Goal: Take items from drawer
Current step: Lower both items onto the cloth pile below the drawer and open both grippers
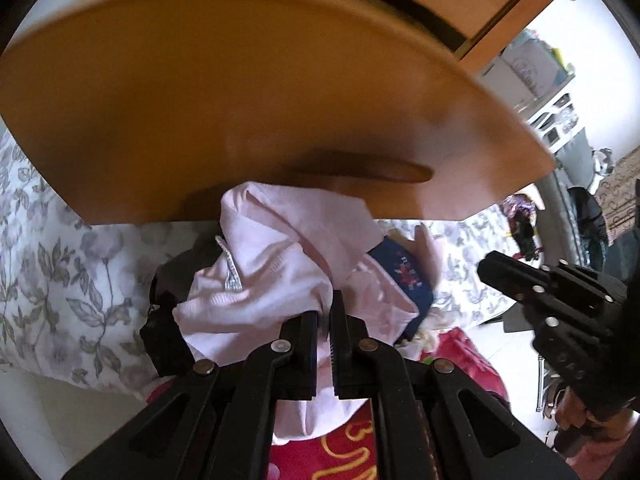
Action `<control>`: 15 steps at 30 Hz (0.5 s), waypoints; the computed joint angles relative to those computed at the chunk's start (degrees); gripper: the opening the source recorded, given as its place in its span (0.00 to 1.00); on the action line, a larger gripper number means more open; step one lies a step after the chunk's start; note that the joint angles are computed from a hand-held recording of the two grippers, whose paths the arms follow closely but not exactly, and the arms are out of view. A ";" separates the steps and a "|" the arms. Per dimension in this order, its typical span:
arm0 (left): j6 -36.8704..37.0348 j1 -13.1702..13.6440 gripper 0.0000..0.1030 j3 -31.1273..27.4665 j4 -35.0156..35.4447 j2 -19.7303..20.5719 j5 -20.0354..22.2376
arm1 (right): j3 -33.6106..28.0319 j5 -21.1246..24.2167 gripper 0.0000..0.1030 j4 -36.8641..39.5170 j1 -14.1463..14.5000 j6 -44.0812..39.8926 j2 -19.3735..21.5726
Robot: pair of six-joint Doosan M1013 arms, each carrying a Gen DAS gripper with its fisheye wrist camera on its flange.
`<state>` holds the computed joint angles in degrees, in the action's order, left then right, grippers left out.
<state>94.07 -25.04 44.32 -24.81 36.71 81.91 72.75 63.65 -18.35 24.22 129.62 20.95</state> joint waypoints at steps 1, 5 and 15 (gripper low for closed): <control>-0.20 -0.19 0.05 -0.25 0.51 0.27 0.32 | 0.38 -0.21 0.07 0.33 -0.17 1.27 -0.08; -0.41 -0.63 0.05 -1.36 1.83 1.58 1.44 | 0.89 0.05 0.07 0.77 -0.39 3.74 0.16; -3.52 -1.32 0.05 -5.45 4.26 5.43 5.59 | 0.39 1.32 0.09 3.48 -1.13 6.25 1.56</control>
<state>90.55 -26.36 38.86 -20.55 42.13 87.50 73.14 64.97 -14.86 23.09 135.88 22.51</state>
